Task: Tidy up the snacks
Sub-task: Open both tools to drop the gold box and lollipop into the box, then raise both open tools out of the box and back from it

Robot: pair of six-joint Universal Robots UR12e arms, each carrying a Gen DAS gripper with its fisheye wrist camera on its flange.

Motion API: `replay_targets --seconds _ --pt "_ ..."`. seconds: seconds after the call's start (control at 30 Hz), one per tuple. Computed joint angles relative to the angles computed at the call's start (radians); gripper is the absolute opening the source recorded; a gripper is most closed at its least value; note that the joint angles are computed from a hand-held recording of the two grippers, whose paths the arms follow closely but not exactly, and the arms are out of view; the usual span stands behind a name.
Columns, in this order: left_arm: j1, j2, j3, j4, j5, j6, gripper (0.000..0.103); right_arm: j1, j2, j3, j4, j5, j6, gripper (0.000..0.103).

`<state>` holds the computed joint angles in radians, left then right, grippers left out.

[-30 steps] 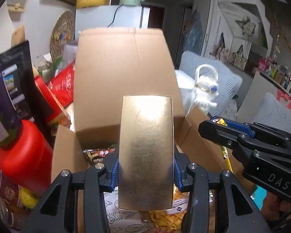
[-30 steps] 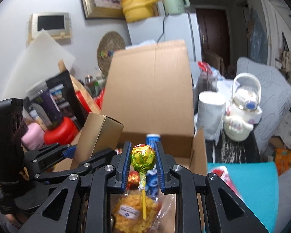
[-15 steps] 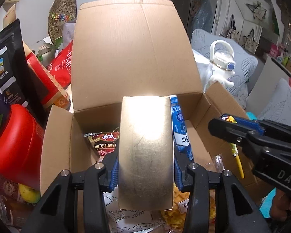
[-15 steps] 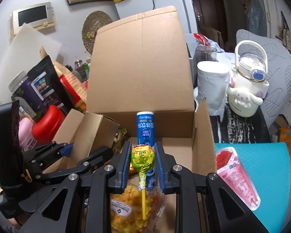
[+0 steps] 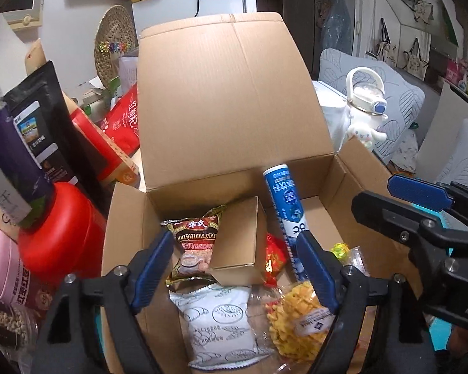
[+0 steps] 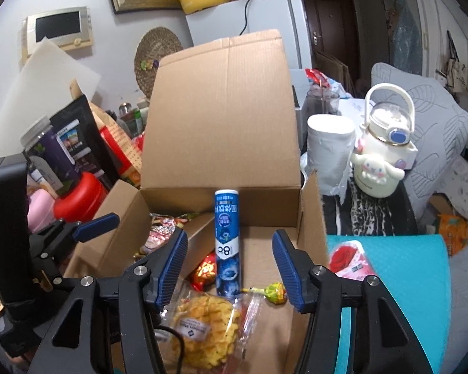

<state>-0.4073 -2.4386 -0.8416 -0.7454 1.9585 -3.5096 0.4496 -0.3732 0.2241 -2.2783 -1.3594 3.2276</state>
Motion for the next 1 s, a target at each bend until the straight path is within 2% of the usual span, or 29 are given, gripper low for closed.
replay_targets --seconds 0.27,0.37,0.6,1.0 --pt "-0.027 0.052 -0.043 0.083 0.05 0.039 0.081 -0.002 -0.147 0.246 -0.186 -0.002 0.017 0.057" --pt "-0.042 0.071 -0.058 0.117 0.089 0.055 0.081 -0.001 -0.194 0.316 -0.237 -0.009 0.012 0.057" --pt "-0.07 0.127 -0.118 0.198 0.118 0.074 0.081 0.007 -0.321 0.509 -0.39 -0.043 -0.01 0.057" --pt "-0.126 0.224 -0.254 0.307 0.171 0.074 0.081 0.022 -0.486 0.775 -0.568 -0.095 -0.023 0.057"
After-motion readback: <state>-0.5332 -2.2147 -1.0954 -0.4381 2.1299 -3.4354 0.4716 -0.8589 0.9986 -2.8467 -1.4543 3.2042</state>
